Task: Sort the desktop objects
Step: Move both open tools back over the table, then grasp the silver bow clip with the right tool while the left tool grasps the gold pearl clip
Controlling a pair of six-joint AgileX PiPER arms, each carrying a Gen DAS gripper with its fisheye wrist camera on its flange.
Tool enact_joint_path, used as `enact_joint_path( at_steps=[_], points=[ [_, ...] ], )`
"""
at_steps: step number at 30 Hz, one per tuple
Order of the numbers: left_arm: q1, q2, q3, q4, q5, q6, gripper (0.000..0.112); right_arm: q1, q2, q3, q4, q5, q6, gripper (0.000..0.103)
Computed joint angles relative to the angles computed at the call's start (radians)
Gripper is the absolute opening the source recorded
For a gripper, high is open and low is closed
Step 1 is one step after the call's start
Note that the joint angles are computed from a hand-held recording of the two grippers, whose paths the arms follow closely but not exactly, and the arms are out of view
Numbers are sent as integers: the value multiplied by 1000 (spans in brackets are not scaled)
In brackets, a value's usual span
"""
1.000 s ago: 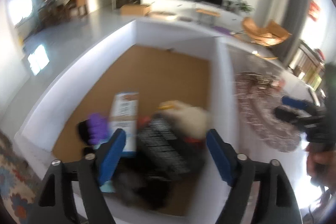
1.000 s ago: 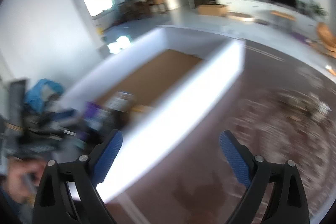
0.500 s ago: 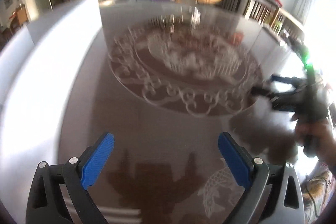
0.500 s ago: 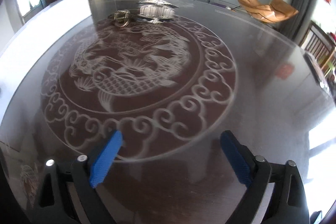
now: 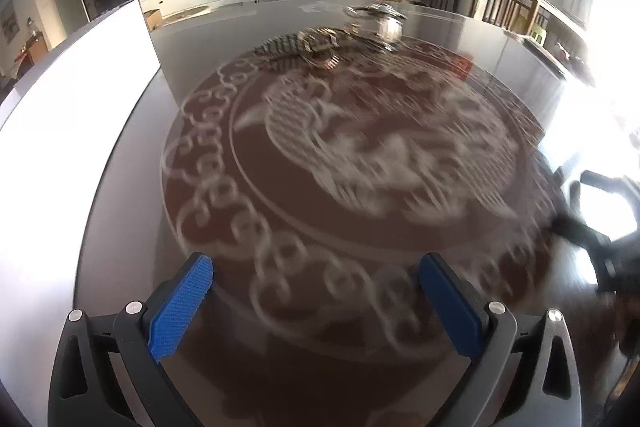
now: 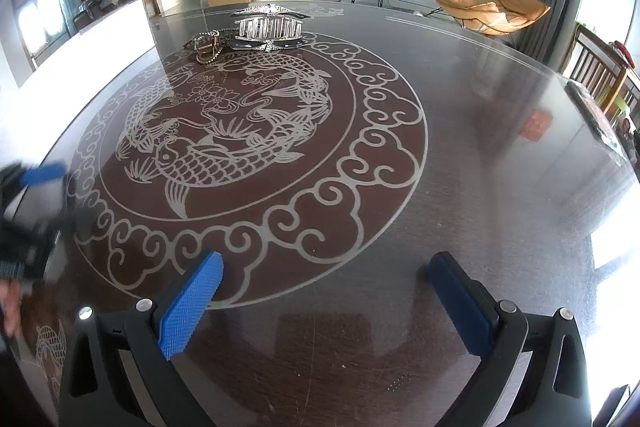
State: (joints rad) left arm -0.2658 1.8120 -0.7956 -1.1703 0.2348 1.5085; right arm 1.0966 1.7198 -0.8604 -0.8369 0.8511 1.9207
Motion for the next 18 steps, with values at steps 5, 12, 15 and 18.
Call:
enact_joint_path(
  at_steps=[5, 12, 15, 18],
  points=[
    [29, 37, -67, 119, 1, -151, 103, -88, 22, -33, -19, -83, -124, 103],
    [24, 32, -56, 105, -9, -144, 103, -469, 141, -241, 48, -418, -580, 103],
    [23, 32, -56, 105, -10, -144, 103, -563, 209, -386, 110, -474, -644, 103],
    [22, 31, -55, 106, -11, -146, 103, -610, 304, -554, 288, -462, -813, 103]
  ],
)
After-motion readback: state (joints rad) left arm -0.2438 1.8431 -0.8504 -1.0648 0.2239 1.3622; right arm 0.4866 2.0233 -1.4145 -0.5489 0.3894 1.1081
